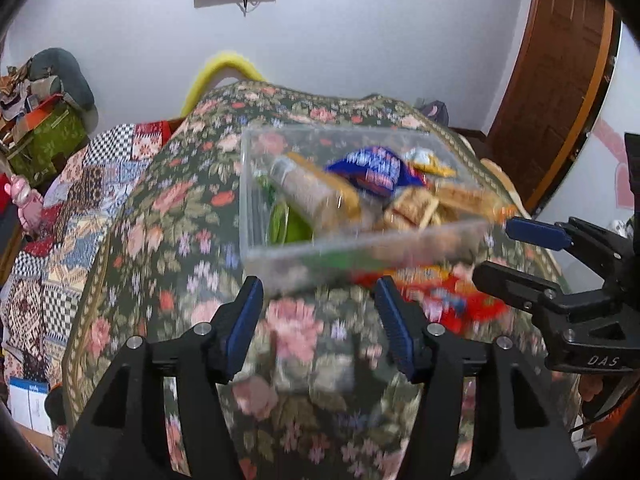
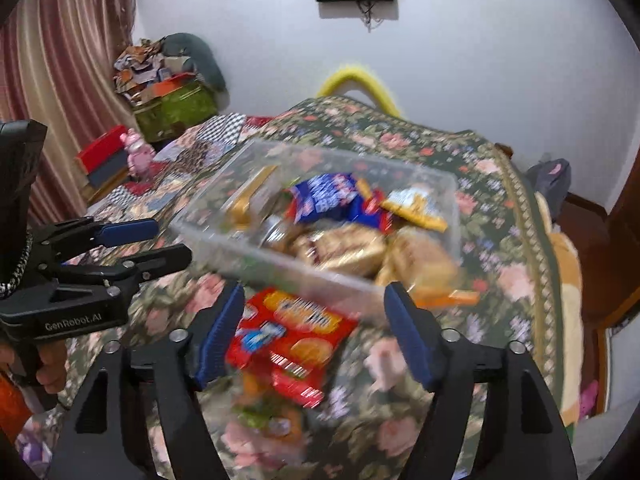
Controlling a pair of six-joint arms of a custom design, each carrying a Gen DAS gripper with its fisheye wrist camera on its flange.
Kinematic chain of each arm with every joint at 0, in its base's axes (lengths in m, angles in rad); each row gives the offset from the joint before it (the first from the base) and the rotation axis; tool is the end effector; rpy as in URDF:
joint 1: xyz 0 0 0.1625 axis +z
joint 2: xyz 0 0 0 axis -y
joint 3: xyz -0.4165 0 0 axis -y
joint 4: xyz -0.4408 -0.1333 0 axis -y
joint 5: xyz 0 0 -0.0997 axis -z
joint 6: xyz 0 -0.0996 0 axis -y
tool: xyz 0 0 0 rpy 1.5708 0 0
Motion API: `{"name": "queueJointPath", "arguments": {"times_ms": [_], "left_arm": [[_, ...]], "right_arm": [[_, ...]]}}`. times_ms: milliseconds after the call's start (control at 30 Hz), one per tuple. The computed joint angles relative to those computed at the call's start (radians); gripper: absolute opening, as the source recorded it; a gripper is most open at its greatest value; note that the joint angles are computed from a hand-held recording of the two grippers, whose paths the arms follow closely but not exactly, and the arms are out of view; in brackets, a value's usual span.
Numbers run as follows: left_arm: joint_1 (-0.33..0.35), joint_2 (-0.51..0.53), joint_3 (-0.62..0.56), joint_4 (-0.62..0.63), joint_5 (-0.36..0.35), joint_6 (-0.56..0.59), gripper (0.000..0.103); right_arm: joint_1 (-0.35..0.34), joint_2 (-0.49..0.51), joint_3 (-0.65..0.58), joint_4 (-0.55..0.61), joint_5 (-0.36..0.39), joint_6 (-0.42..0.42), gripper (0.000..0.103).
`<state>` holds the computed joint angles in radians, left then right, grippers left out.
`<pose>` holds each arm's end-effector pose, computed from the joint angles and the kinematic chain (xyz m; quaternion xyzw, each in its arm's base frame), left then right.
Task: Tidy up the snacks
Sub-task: 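Grasp the orange-puff bag with left tool while right tool grasps red cartoon bag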
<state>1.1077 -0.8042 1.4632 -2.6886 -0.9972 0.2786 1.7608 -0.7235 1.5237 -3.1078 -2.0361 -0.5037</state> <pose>-0.1736 -0.7671 0.1617 0.2785 0.8938 -0.2426 0.2542 0.2292 -0.7226 0.1230 0.2305 -0.8819 0.3125 0.2672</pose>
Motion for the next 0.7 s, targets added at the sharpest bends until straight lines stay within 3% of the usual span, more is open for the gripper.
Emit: {"name": "queueJointPath", "arguments": {"times_ms": [200,367,700], "left_arm": [[0.016,-0.024,0.049,0.011,0.012,-0.033,0.059],[0.024,-0.037,0.073,0.015,0.003,-0.061,0.059],[0.013,-0.039,0.098,0.023,-0.016,-0.05,0.059]], "right_arm": [[0.001,0.045,-0.051,0.097,0.005,0.029,0.071],[0.006,0.094,-0.12,0.148,-0.05,0.018,0.071],[-0.027,-0.01,0.011,0.118,-0.058,0.054,0.07]]}}
